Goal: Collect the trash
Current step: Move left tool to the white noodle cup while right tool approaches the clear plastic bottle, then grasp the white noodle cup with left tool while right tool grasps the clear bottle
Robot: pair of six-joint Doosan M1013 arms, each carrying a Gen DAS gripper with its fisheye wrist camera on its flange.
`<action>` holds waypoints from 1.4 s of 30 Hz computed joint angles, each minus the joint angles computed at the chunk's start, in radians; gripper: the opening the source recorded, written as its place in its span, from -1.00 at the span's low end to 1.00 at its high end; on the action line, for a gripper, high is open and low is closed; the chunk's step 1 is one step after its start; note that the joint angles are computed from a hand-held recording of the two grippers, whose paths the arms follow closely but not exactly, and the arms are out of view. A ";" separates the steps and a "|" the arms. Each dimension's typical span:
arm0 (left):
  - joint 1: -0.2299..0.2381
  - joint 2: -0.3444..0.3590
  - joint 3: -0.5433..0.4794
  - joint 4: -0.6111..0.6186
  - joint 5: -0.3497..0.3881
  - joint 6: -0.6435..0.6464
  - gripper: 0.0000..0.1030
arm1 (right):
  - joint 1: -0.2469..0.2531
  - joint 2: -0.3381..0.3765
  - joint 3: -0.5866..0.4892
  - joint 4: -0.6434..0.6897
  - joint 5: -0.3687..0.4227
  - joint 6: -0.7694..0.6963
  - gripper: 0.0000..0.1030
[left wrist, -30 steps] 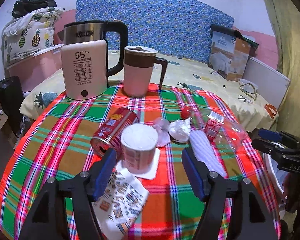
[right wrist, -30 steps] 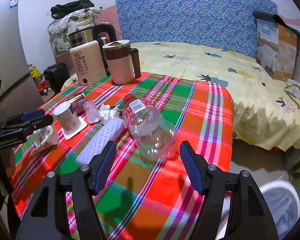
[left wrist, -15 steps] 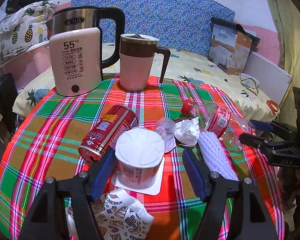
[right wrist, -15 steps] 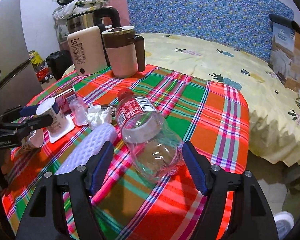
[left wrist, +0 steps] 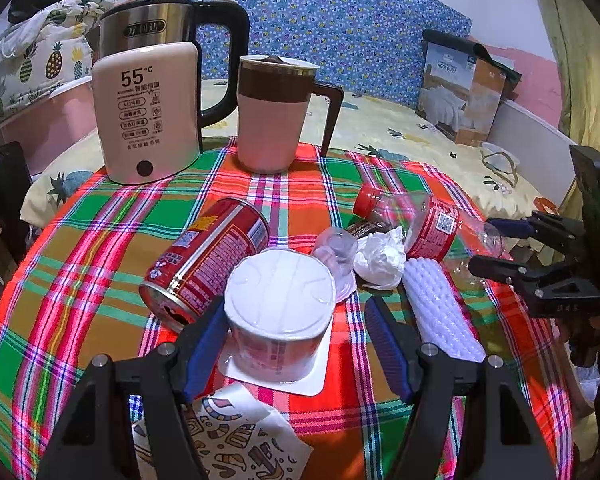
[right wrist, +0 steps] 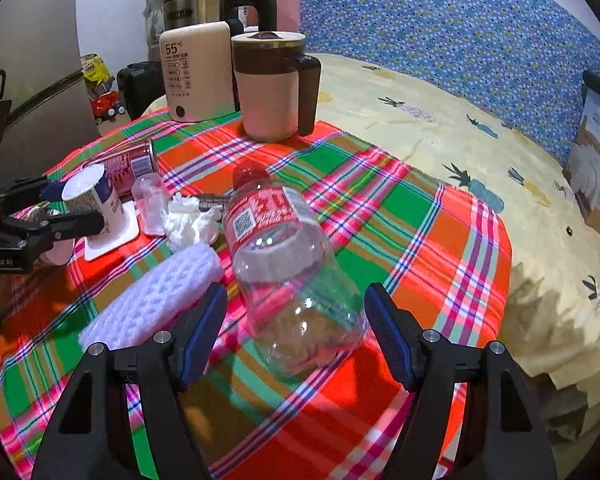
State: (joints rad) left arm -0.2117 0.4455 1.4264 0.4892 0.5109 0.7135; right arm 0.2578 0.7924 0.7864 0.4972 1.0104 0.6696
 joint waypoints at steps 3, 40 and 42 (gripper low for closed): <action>-0.003 0.002 0.001 0.024 0.002 -0.011 0.15 | 0.003 0.016 -0.028 -0.023 0.039 0.040 0.34; -0.093 -0.122 0.106 0.227 -0.078 -0.190 -0.03 | -0.087 -0.314 0.518 0.187 -0.222 0.242 0.25; -0.101 -0.127 0.110 0.219 -0.084 -0.181 -0.03 | -0.093 -0.327 0.538 0.198 -0.234 0.238 0.25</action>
